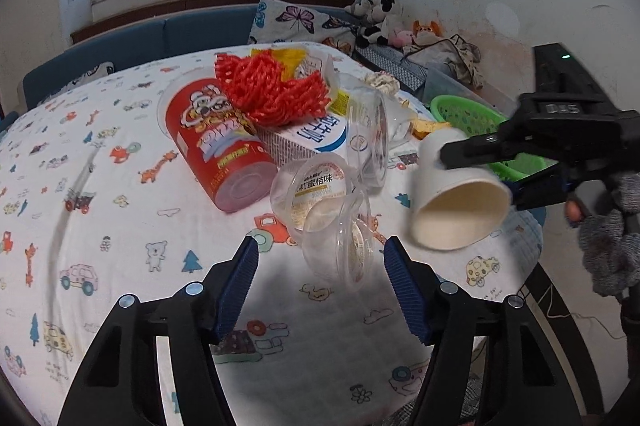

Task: Collect trash
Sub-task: 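Carry the white cup over the green basket and release it while the left gripper grasps a clear plastic cup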

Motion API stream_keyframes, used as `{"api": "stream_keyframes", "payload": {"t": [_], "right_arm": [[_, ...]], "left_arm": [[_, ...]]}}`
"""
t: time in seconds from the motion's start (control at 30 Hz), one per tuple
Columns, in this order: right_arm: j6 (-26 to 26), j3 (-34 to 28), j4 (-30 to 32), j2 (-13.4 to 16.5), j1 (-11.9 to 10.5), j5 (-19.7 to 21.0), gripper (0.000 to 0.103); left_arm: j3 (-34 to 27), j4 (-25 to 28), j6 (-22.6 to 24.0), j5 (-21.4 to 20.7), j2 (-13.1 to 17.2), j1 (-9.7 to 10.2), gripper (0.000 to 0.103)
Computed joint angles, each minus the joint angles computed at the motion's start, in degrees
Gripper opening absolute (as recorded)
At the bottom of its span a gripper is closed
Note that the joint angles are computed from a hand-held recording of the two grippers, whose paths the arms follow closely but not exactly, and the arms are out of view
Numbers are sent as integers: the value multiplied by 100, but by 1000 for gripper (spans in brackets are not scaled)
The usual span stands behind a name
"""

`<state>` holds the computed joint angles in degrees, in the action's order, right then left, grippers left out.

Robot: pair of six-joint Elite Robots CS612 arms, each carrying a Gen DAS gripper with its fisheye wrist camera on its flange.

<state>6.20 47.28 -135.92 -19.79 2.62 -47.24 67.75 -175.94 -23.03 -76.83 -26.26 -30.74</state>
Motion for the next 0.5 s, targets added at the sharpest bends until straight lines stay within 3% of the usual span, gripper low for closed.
{"api": "stream_keyframes", "payload": {"t": [0.23,0.5], "right_arm": [[1,546,-978,-277,-142,-488,68],[418,571,-1529,-278,-246,-792,68]], "left_arm": [[-301,322,-220,-295,168,81,53],[-475,409,-275,-537,277,127,48]]}}
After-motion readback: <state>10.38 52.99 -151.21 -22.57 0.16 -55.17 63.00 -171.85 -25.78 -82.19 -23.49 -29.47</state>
